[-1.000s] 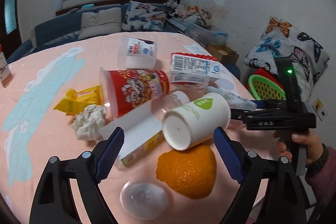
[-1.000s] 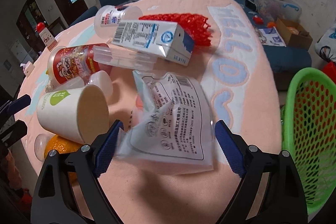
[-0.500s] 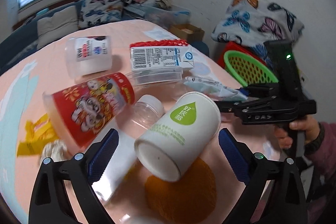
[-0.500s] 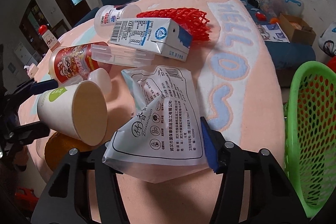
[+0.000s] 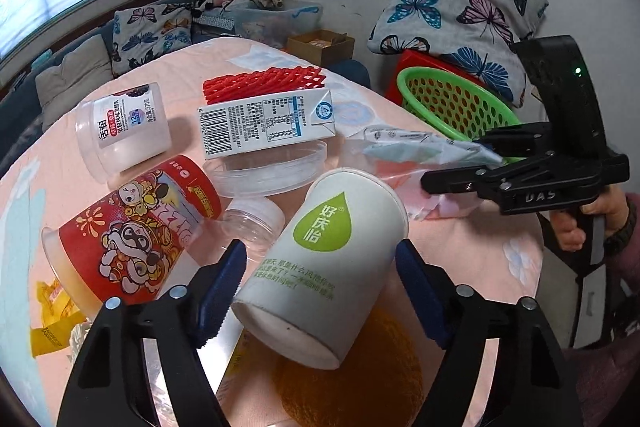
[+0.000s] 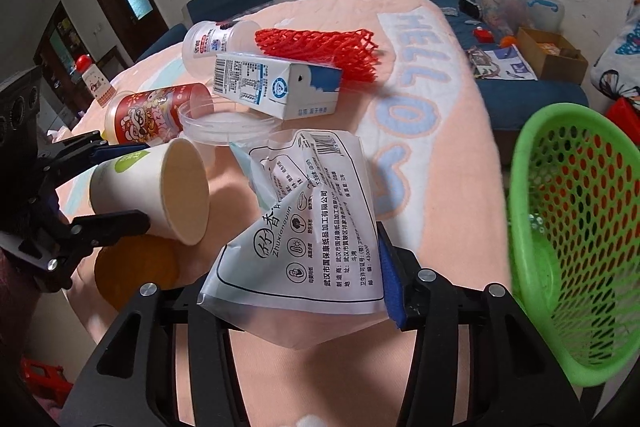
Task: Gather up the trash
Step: 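Carry the bag with the right gripper over the green basket while the left gripper grasps the white paper cup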
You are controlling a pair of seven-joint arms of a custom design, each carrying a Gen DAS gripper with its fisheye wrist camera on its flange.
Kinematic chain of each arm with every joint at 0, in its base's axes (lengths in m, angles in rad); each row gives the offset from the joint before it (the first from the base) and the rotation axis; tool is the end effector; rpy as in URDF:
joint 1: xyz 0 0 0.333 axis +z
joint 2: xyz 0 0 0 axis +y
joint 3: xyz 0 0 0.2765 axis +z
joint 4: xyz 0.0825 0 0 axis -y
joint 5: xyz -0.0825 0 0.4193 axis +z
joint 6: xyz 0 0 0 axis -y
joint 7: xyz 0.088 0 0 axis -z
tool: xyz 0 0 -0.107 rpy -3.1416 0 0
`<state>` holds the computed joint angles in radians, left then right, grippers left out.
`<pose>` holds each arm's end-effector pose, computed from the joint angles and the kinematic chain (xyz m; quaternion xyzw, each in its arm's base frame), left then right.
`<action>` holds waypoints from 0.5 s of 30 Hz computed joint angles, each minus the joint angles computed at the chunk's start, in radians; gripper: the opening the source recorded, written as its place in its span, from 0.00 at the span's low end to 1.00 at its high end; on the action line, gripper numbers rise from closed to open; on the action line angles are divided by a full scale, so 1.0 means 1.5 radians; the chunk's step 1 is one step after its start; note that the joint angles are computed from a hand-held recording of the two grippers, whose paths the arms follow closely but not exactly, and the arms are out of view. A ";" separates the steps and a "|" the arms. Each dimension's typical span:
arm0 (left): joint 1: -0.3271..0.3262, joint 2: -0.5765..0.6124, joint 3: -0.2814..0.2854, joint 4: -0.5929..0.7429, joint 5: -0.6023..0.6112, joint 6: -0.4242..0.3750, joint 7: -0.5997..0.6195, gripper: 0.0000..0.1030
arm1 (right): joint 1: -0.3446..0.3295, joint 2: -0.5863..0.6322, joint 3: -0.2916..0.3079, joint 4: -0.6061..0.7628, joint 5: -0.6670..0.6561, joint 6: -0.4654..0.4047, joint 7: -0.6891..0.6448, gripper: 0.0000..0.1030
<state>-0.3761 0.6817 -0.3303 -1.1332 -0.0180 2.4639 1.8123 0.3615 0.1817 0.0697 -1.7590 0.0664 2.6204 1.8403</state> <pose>0.6566 -0.4518 0.4612 -0.3549 0.8687 -0.3320 0.0957 0.6263 0.2835 0.4877 -0.7020 0.6286 -0.1124 0.3152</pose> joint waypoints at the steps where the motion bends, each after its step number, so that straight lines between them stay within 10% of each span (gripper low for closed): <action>1: 0.000 0.000 0.000 0.001 0.000 -0.004 0.000 0.70 | 0.000 -0.006 0.000 -0.007 0.000 0.003 0.002 0.47; 8: -0.019 0.026 0.009 0.053 0.019 -0.049 0.013 0.85 | -0.002 -0.053 0.002 -0.054 -0.013 0.023 0.019 0.47; 15: -0.046 0.066 0.034 0.129 0.056 -0.095 0.021 0.72 | -0.010 -0.085 0.005 -0.083 -0.027 0.035 0.036 0.47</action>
<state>-0.4445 0.7808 -0.2789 -0.9390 0.0654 2.3207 1.8433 0.3462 0.0536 0.0768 -1.8833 0.0253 2.6728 1.8943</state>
